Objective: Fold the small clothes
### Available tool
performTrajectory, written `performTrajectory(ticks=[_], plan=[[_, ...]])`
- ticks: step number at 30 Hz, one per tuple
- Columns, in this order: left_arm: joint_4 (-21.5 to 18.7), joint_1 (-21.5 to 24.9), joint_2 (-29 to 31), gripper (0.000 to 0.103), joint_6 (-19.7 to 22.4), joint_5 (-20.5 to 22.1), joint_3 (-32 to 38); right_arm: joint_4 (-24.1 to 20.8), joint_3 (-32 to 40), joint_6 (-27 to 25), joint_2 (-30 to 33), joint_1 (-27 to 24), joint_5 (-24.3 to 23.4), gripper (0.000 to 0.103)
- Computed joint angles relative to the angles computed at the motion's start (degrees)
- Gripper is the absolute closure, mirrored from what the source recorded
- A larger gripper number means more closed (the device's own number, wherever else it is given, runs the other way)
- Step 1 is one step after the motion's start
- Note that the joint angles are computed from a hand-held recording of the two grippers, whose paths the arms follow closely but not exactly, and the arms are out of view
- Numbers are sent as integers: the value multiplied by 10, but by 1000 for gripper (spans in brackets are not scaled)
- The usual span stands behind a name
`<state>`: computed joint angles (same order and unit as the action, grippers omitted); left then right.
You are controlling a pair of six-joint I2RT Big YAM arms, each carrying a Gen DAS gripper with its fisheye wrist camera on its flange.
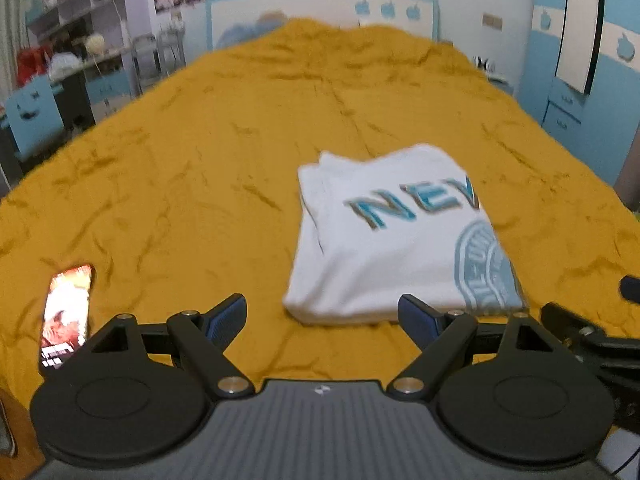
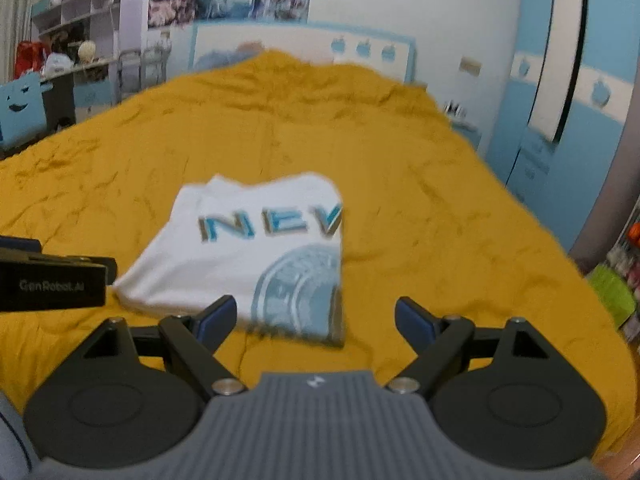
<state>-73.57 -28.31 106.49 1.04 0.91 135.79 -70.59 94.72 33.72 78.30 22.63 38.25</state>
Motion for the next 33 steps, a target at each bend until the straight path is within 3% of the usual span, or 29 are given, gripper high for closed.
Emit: performTrajectory(ticks=[5,33], plan=[[-21,-2,3,3,5,0,4,-1,-8,6,3,-9,-38,21],[-40,-5,22,3,5,-1,35,4,-9,14,-4,-18,-49,21]])
